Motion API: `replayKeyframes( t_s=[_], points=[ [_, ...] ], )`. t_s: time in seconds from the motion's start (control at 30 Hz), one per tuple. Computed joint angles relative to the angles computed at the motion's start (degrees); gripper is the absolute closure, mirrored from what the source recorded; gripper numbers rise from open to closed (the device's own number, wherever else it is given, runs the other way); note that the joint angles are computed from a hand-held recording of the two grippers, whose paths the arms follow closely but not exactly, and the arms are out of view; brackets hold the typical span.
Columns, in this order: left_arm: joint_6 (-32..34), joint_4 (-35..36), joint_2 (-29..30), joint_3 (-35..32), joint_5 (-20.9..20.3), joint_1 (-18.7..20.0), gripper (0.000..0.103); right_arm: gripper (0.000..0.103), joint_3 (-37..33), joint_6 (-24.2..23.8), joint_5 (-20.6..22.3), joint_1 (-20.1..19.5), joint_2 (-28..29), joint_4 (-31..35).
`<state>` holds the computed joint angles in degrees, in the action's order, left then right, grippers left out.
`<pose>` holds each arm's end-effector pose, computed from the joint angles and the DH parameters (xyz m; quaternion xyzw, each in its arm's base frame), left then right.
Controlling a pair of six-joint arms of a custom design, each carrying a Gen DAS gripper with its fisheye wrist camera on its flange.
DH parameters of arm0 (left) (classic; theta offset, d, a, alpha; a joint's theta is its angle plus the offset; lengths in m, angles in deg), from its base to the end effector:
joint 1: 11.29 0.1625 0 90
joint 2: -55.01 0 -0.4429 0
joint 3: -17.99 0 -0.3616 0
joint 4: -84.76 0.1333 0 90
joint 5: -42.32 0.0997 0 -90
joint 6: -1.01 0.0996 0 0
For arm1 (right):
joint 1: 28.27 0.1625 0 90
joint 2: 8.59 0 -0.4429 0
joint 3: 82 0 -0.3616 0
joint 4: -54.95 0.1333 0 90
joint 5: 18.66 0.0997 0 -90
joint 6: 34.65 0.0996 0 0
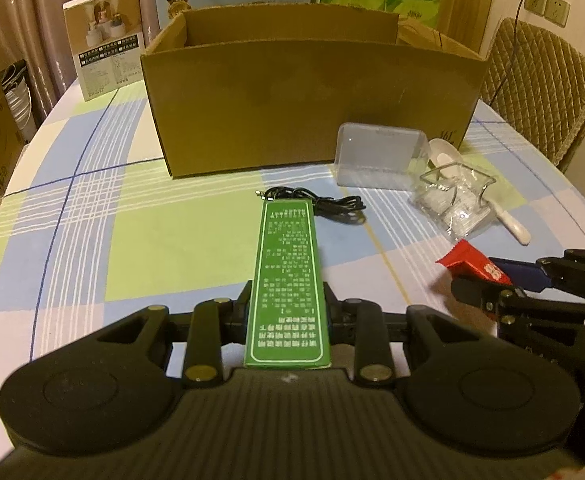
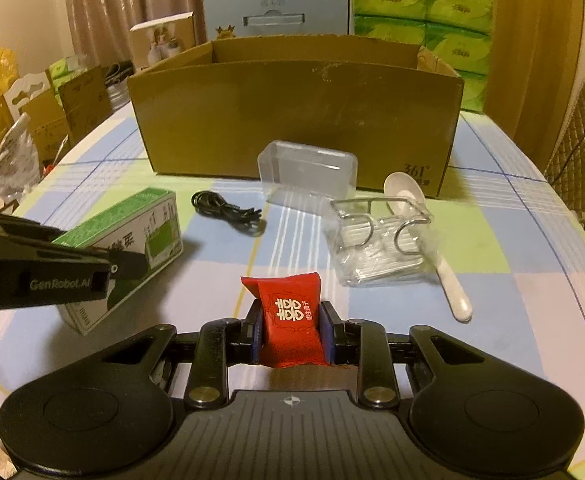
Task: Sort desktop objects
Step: 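Lift the green box with the left tool while the right lifts the red sachet, then carry both items over the cardboard box and open both tools to drop them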
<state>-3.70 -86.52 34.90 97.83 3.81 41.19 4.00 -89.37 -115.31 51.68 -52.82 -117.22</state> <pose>-0.2671 -0.6947 -0.0186 0.1720 0.8718 -0.3108 0.3374 -0.0070 -0.7372 0.2198 0.3375 -0.8742 0.2619 0.2306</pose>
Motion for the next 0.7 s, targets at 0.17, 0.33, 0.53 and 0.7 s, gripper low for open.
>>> replayKeyframes(
  t_s=[0.17,0.33,0.53,0.7],
  points=[
    [0.5,-0.7,-0.3,0.7,0.3,-0.4,0.078,0.078,0.3,0.1,0.4,0.1,-0.4,-0.1],
    [-0.6,1.4,-0.1,0.5,-0.3,0.0,0.077,0.078,0.0,0.5,-0.4,0.1,-0.1,0.7],
    [-0.7,2.6,0.9,-1.1,-0.2,0.6,0.077,0.078,-0.8,1.1,-0.7,0.1,0.4,1.6],
    [-0.9,3.9,1.5,-2.2,0.0,0.9,0.077,0.078,-1.5,1.6,-1.1,0.1,0.8,2.2]
  ],
)
